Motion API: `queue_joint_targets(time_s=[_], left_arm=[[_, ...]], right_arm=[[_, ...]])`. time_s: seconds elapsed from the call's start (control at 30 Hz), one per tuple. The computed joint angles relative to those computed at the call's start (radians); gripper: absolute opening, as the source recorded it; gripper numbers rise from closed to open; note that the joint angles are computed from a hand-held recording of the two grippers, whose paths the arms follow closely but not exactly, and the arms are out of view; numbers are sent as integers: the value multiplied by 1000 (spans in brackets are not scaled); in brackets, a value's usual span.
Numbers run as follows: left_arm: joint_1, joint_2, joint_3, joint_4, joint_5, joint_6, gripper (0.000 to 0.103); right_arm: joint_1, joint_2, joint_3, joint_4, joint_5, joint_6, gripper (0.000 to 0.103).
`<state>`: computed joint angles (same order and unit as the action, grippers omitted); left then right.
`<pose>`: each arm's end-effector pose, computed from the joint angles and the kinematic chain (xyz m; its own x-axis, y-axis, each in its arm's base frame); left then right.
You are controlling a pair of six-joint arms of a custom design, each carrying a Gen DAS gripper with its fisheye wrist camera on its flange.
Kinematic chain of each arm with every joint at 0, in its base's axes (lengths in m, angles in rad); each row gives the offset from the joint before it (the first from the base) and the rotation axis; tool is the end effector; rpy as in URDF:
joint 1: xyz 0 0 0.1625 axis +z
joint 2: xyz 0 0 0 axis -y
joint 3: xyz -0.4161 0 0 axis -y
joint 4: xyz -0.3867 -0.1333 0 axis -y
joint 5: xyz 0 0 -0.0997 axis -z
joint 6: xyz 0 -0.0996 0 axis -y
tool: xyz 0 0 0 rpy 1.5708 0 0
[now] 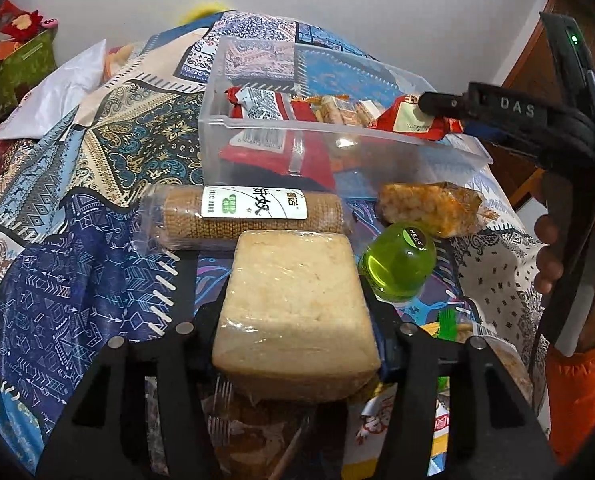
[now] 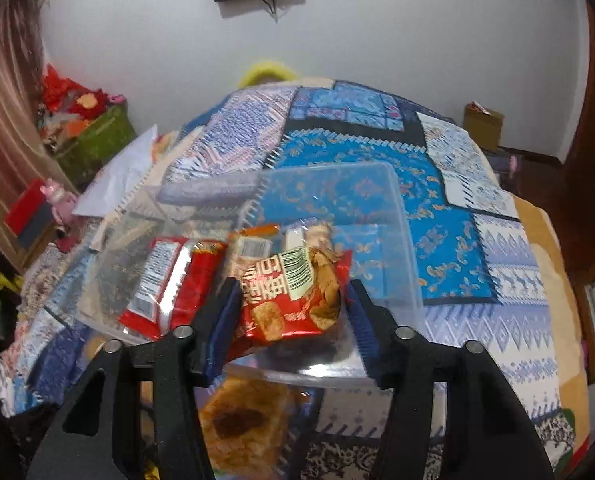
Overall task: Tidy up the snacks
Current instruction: 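Lower the bread loaf into the box with left tool while right places pastry bag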
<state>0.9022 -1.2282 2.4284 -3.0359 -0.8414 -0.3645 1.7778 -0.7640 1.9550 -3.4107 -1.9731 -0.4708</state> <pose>-0.0885 -0.4341 0.1484 -0.8609 0.0339 -0.5076 0.3118 0.8235 -0.4739 0.2112 -0.5469 0.0785 -0.7716 -0.3159 0.5521 -0.5765 0.7142 -0.3971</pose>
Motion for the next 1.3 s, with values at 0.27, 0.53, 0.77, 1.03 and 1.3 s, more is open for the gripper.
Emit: queue_joint_targets(time_s=[0.27, 0.53, 0.77, 1.03, 1.3], left_arm=[[-36, -37, 27, -22, 34, 9, 55], [-76, -90, 46, -34, 78, 21, 55], [-96, -111, 48, -26, 103, 18, 55], [-110, -110, 42, -35, 123, 24, 55], [-127, -107, 24, -59, 143, 55, 55]], right_arm=[[-2, -72, 82, -8, 47, 20, 56], [1, -92, 153, -19, 66, 9, 67], [-5, -43, 143, 18, 23, -1, 67], [-29, -44, 153, 28, 63, 7, 46], [-29, -107, 226, -31, 100, -1, 45]])
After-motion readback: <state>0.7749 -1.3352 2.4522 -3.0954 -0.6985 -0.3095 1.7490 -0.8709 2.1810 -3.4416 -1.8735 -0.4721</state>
